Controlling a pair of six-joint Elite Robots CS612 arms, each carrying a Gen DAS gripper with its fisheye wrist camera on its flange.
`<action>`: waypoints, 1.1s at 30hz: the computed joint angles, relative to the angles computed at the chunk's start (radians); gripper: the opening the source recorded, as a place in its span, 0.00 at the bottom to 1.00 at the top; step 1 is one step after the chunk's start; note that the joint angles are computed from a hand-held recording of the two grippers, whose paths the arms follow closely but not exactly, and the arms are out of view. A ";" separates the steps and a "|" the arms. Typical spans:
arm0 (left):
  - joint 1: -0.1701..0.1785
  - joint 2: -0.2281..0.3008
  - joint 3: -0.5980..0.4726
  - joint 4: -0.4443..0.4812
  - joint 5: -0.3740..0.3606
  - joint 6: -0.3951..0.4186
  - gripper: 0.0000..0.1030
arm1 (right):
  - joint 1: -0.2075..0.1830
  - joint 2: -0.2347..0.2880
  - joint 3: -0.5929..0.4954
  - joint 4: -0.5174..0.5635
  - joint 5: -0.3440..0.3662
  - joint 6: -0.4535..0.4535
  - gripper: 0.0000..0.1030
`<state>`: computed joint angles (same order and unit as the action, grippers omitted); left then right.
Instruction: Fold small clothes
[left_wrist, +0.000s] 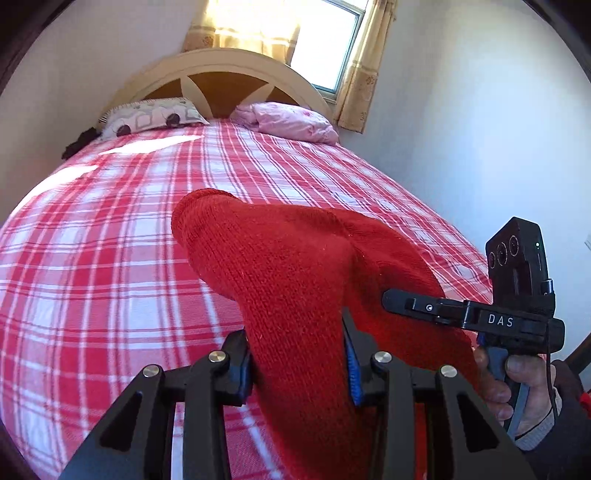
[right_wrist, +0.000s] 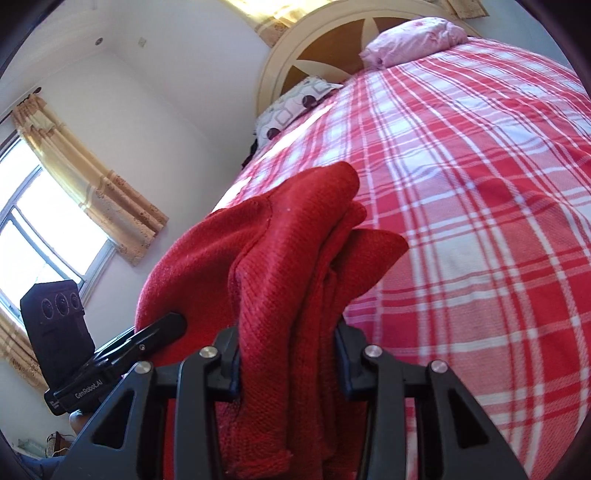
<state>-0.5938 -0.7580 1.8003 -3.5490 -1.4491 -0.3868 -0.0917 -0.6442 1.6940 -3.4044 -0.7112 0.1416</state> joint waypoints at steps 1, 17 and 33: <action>0.000 -0.004 0.009 -0.006 0.009 -0.001 0.39 | 0.006 -0.002 0.003 -0.009 0.009 0.002 0.40; 0.018 -0.067 0.198 -0.117 0.138 -0.112 0.39 | 0.102 -0.011 0.006 0.020 0.055 -0.084 0.40; 0.053 -0.097 0.324 -0.190 0.200 -0.218 0.39 | 0.195 -0.013 -0.013 0.121 0.079 -0.199 0.39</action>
